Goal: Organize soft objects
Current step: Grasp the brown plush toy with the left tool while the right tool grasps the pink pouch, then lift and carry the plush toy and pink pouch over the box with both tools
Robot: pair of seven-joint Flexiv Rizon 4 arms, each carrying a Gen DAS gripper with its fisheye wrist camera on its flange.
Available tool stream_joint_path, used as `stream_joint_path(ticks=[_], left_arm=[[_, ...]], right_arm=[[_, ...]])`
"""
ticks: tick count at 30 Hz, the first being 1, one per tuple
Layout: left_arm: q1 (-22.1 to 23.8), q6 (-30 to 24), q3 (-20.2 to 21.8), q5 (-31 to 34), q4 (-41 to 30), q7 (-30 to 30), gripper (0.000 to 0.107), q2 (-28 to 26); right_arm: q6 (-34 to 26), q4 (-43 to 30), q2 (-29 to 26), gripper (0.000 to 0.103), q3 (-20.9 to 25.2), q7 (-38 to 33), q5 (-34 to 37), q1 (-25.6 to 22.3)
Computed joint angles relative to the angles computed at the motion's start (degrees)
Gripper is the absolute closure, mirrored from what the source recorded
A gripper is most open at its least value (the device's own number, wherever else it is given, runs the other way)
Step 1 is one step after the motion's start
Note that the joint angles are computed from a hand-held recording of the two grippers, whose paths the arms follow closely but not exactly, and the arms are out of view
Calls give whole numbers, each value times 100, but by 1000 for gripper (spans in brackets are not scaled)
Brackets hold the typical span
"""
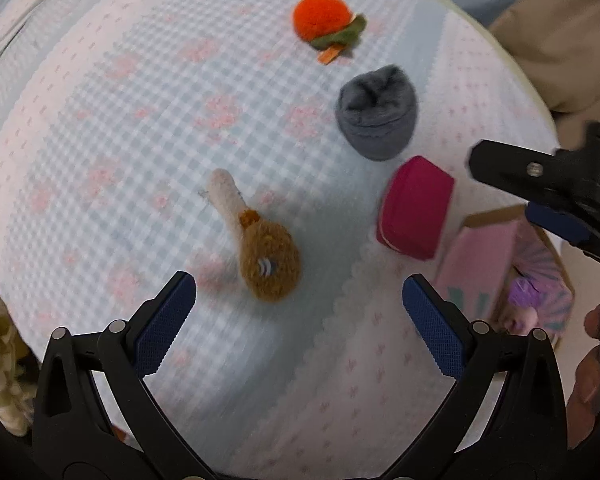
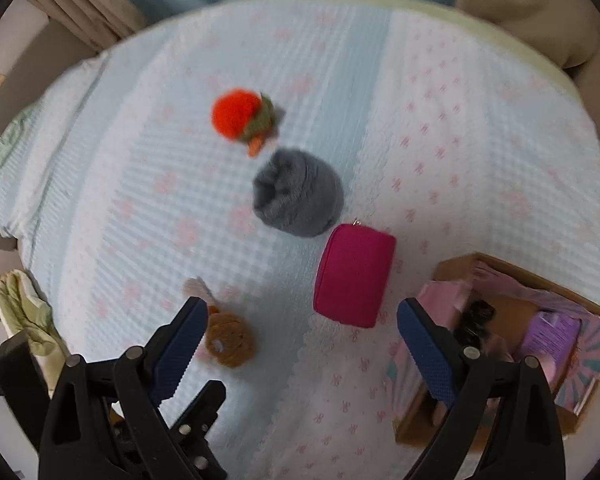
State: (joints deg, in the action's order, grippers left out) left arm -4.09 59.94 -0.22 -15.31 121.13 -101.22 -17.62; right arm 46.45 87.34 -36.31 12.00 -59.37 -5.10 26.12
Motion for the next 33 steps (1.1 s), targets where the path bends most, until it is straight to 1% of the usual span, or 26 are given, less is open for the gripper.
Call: stream_joint_path(ticks=[5, 7, 11, 14, 16, 18, 20, 21, 22, 23, 25, 26, 27, 28, 30, 33], left_arm=[[-133, 190, 84, 186, -248, -515, 4, -557], [-157, 257, 118, 223, -286, -701, 4, -721], [-235, 281, 220, 393, -466, -1034, 5, -1049], [-277, 243, 270, 502, -607, -1226, 10, -1236], [-302, 160, 288, 526, -698, -1375, 18, -1361], [-372, -47, 353, 642, -852, -1518, 22, -1493], [-446, -304, 422, 807, -1022, -1643, 33, -1605], [-452, -420, 423, 854, -1092, -1674, 35, -1664], [-453, -498, 421, 890, -1135, -1701, 35, -1702], [-449, -447, 411, 915, -1123, -1721, 36, -1705], [-463, -396, 409, 963, -1127, -1783, 42, -1708], [-458, -367, 399, 978, -1101, -1787, 45, -1700], [-455, -343, 388, 986, -1105, -1794, 53, -1706], [-432, -280, 376, 983, -1078, -1781, 61, -1692], [-353, -182, 324, 921, -1020, -1713, 66, -1656], [-194, -112, 218, 726, -900, -1563, 70, -1586]], right_arm=[[-370, -613, -674, 9, -8, -109, 81, -13], [-466, -777, -857, 9, -52, -70, 83, 10], [-689, -1034, -1198, 9, -160, 247, 110, 54], [-763, -1146, -1380, 9, -184, 485, 185, 34], [-757, -1165, -1452, 9, -227, 599, 151, 40], [-748, -1199, -1538, 9, -246, 691, 139, 20], [-747, -1237, -1614, 12, -217, 747, 179, -28], [-767, -1253, -1643, 13, -212, 765, 179, -37], [-787, -1264, -1673, 19, -206, 773, 179, -45], [-806, -1268, -1689, 26, -205, 778, 169, -47], [-846, -1241, -1708, 35, -225, 798, 131, -39], [-754, -1164, -1685, 35, -227, 800, 127, -44], [-694, -1116, -1666, 36, -236, 809, 108, -40], [-663, -1078, -1649, 40, -244, 815, 82, -33], [-619, -1026, -1624, 43, -251, 822, 22, -2], [-574, -917, -1555, 48, -263, 854, -66, 63]])
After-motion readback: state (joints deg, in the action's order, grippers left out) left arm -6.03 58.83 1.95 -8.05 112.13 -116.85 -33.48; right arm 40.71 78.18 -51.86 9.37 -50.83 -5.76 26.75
